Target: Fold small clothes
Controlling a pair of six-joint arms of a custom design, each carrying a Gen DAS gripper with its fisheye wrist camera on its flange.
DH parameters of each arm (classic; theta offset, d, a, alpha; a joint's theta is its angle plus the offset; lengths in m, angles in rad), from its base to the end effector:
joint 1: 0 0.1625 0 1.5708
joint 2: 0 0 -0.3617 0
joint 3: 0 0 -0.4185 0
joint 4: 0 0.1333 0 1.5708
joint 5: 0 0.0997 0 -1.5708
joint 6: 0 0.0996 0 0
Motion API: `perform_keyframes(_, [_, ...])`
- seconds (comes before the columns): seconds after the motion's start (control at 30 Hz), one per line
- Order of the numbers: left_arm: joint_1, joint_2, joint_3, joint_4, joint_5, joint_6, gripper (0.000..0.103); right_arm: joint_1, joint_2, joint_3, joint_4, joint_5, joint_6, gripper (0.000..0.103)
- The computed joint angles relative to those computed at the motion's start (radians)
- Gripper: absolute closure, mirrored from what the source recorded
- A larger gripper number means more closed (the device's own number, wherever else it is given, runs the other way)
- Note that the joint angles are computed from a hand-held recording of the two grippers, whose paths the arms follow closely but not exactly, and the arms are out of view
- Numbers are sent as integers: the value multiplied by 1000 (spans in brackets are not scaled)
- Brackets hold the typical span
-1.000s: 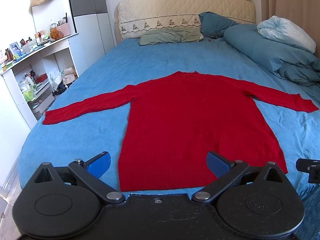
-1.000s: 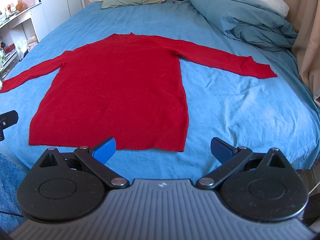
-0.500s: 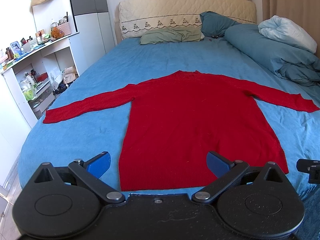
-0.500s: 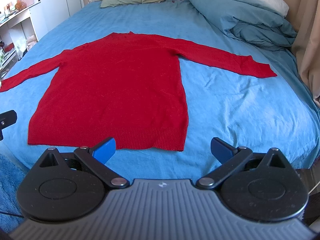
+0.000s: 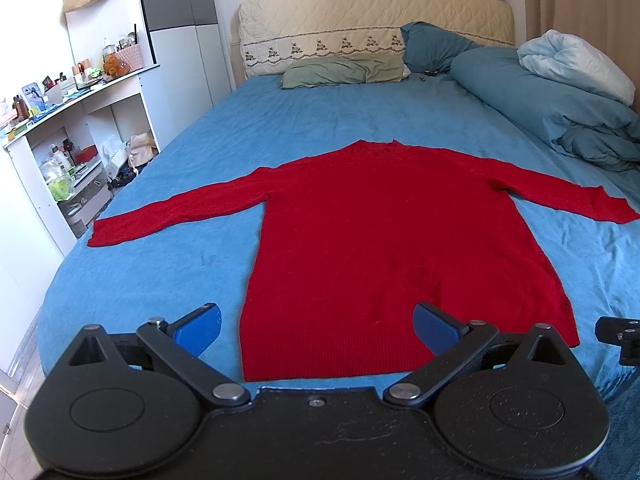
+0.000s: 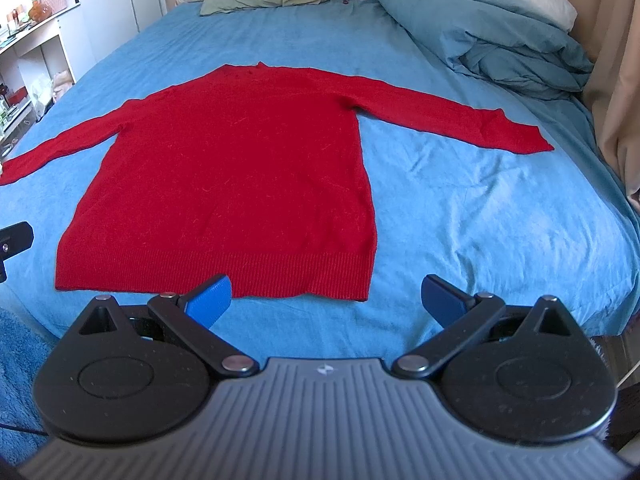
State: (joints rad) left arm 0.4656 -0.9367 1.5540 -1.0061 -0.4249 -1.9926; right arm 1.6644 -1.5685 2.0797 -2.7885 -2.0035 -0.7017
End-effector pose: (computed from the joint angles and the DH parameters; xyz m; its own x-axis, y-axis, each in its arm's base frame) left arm -0.3957 -0.4495 0.1038 -0.5417 -0.4610 -0.7029 0.3798 0.6117 -0.6939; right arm 0.1379 -0.4896 0.3154 -0.6639 -0.3467 0.6627 -0.6542 0.6986 -0.2899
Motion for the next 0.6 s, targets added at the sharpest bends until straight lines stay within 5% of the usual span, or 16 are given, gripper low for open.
perform_keyframes(0.6, [-4, -4, 0, 28, -1, -27, 0, 5, -4, 7, -19, -2, -15, 0])
